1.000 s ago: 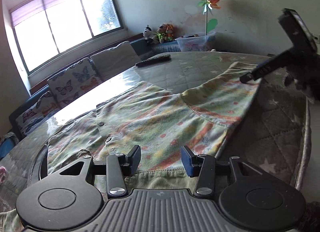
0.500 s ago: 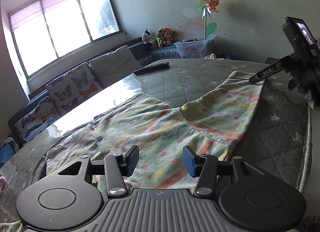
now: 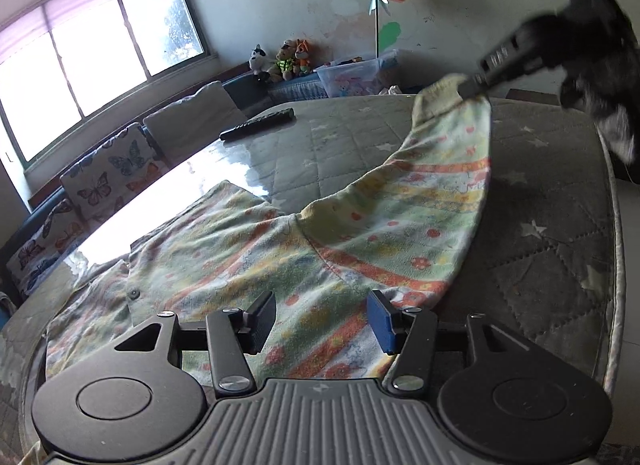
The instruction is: Fold clothes
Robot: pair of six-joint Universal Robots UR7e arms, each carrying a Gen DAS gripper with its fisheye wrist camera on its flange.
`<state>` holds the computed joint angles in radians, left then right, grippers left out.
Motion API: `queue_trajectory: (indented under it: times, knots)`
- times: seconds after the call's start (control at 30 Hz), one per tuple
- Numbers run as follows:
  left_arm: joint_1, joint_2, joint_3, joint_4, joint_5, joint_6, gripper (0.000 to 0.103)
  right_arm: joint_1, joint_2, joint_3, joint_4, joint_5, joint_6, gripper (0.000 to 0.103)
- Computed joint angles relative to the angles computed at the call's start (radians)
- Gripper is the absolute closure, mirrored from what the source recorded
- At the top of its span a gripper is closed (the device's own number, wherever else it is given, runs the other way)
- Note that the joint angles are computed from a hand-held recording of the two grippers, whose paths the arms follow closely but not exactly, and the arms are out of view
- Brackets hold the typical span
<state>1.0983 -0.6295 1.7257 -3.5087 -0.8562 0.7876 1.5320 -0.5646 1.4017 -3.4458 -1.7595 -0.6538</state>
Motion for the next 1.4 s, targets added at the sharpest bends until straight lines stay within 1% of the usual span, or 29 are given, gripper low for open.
queue_trajectory:
  times: [0.07,0.13,0.3,0.4,0.53,0.7,0.87,0.93,0.97,1.03,1.1,1.17,1.3,1.33,1.4]
  knots:
    - [-0.001,-0.006,0.007,-0.006,-0.001,-0.003,0.048,0.018,-0.019,0.012,0.012,0.038,-0.002,0.095]
    - [-0.002,-0.016,0.021,-0.022,-0.003,-0.007,0.047,0.041,-0.031,0.025,0.022,0.079,-0.023,0.095]
    - [-0.009,-0.068,0.085,-0.124,0.008,-0.013,0.041,0.101,-0.041,0.036,0.081,0.180,-0.074,0.095]
    - [-0.012,-0.098,0.130,-0.215,0.036,0.003,0.038,0.138,-0.024,0.029,0.130,0.226,-0.118,0.095]
    - [-0.011,-0.137,0.190,-0.324,0.082,0.012,0.035,0.179,0.015,0.006,0.206,0.271,-0.158,0.095]
    - [-0.001,-0.176,0.251,-0.399,0.163,-0.021,0.031,0.217,0.073,-0.030,0.298,0.298,-0.186,0.095]
    - [0.011,-0.192,0.280,-0.414,0.223,-0.081,0.029,0.239,0.124,-0.046,0.378,0.292,-0.193,0.095]
    - [0.013,-0.194,0.284,-0.415,0.235,-0.096,0.029,0.241,0.136,-0.047,0.411,0.284,-0.201,0.092]
    - [0.013,-0.194,0.284,-0.417,0.238,-0.098,0.028,0.241,0.137,-0.045,0.419,0.283,-0.203,0.086]
    - [0.013,-0.195,0.283,-0.431,0.242,-0.092,0.026,0.238,0.130,-0.027,0.443,0.284,-0.215,0.081]
    - [0.011,-0.196,0.280,-0.446,0.247,-0.081,0.024,0.234,0.119,-0.011,0.444,0.284,-0.225,0.069]
    - [0.009,-0.199,0.276,-0.464,0.257,-0.066,0.022,0.224,0.093,0.023,0.426,0.271,-0.240,0.068]
    - [0.013,-0.204,0.261,-0.473,0.257,-0.050,0.022,0.190,0.063,0.063,0.396,0.180,-0.261,0.068]
    - [0.014,-0.203,0.258,-0.467,0.252,-0.050,0.022,0.183,0.061,0.068,0.391,0.158,-0.257,0.068]
    - [0.016,-0.200,0.250,-0.451,0.241,-0.050,0.022,0.156,0.053,0.081,0.384,0.111,-0.222,0.068]
